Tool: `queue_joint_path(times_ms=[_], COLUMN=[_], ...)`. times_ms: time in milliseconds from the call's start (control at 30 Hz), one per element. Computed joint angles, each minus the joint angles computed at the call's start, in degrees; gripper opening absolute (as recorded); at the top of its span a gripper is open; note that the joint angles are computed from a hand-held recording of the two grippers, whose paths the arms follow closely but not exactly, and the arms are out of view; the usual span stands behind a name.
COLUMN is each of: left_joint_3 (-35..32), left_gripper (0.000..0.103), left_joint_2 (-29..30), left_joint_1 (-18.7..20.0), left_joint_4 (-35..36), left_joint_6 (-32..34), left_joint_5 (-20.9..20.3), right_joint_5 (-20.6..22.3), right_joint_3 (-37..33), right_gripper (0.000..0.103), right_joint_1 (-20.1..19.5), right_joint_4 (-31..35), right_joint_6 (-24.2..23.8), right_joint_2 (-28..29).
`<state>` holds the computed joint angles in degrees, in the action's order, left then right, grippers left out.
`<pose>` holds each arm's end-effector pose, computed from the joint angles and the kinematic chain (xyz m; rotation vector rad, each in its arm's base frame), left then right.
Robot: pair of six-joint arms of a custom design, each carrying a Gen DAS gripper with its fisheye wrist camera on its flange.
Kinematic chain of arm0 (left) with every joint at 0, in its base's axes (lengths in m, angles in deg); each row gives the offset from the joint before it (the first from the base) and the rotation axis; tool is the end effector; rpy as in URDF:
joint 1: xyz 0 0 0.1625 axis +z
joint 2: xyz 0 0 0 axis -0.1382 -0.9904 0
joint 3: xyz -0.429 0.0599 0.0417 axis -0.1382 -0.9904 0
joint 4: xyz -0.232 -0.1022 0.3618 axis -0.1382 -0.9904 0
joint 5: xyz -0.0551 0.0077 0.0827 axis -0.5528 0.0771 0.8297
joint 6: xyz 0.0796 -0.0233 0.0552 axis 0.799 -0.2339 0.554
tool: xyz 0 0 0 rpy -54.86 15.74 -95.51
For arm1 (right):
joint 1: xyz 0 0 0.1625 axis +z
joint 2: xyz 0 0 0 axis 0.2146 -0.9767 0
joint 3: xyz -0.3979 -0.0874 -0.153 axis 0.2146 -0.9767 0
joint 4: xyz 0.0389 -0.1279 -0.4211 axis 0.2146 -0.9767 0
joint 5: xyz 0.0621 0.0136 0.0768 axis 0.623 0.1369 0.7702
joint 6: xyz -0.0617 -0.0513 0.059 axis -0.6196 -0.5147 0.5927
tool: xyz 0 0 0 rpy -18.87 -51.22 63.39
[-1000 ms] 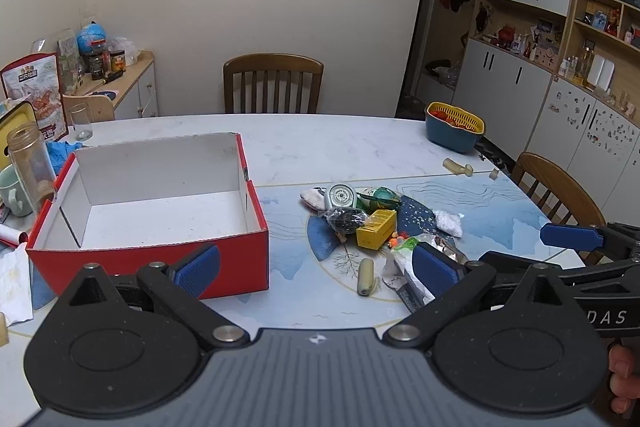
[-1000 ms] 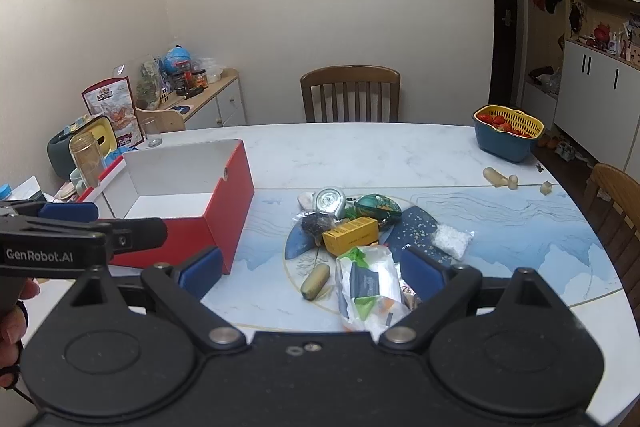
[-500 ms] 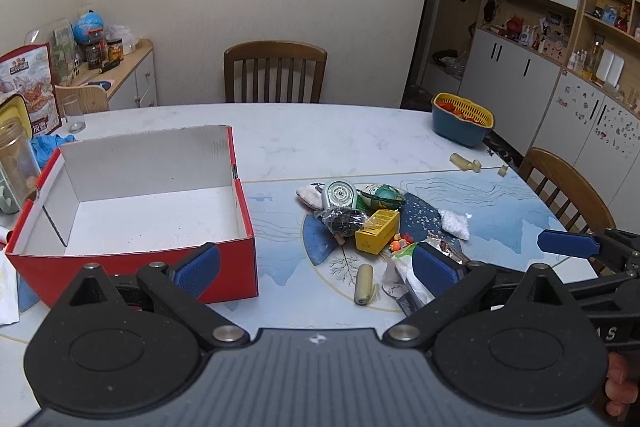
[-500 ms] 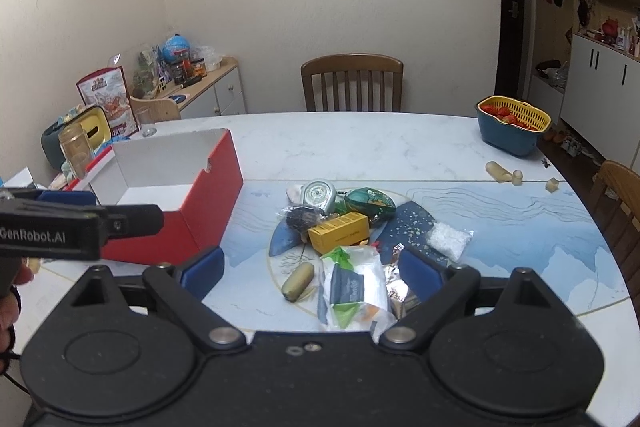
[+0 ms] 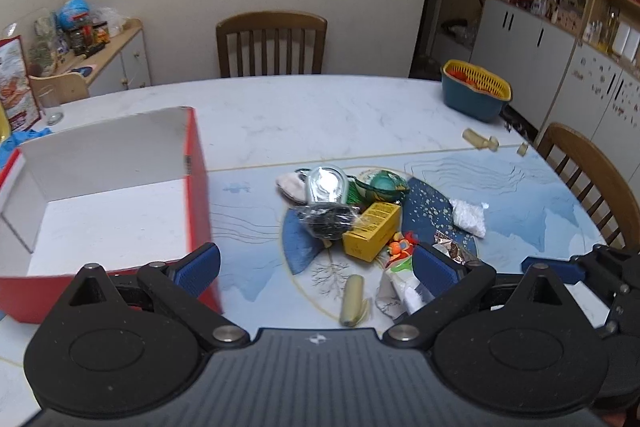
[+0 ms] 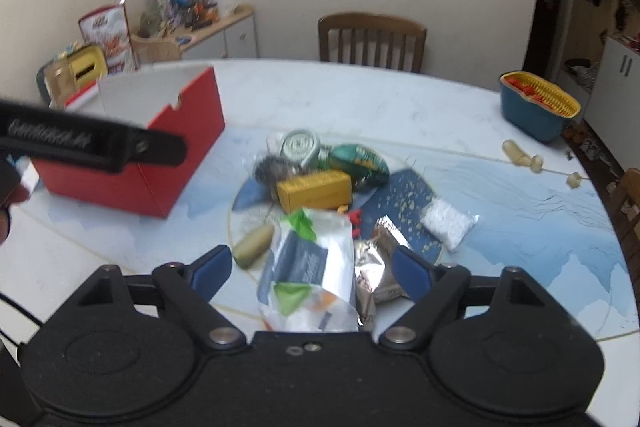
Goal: Organize objects
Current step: 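Move both tools toward the pile of items on the mat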
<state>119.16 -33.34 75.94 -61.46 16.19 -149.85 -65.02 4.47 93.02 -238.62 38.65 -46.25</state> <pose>-0.1580 -0.8513 0.2212 1.0214 2.4136 -0.7010 0.2711 -0.7391 0.0597 0.2738 -2.2026 0.9848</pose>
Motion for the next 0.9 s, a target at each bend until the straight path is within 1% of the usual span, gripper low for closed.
queue_joint_path(times_ms=[167,233,333,467,667,767,900], left_joint_3=[-3.8,-7.0,-13.4,-21.5,-28.0,-32.6,-37.6], left_gripper=[0.103,0.103,0.103,0.103,0.103,0.102,0.102], left_joint_2=[4.0,6.2,10.4,15.5,20.5,23.2,25.9], left_joint_1=[-0.5,-0.6,-0.5,-0.1,0.4,0.7,1.1], left_joint_4=[0.5,1.6,4.1,8.4,13.1,16.4,20.3], left_joint_6=[0.2,-0.8,-2.0,-2.2,-3.0,-5.3,-7.7], left_joint_5=[1.3,2.4,4.2,5.3,7.6,8.5,8.6], right_joint_5=[1.8,3.1,4.6,5.9,8.4,9.3,11.0], right_joint_3=[0.5,0.8,0.6,0.1,-0.5,-0.9,-2.2], right_gripper=[0.081,0.079,0.078,0.076,0.074,0.074,0.077], right_joint_1=[-1.5,-2.1,-2.7,-3.3,-4.3,-4.6,-5.2], right_joint_4=[2.3,3.3,4.2,5.8,7.5,8.3,12.6], right_joint_6=[-1.8,-1.9,-3.5,-5.1,-6.5,-6.3,-3.5], right_joint_2=[-0.9,-1.5,-1.7,-1.6,-1.6,-1.5,-1.8])
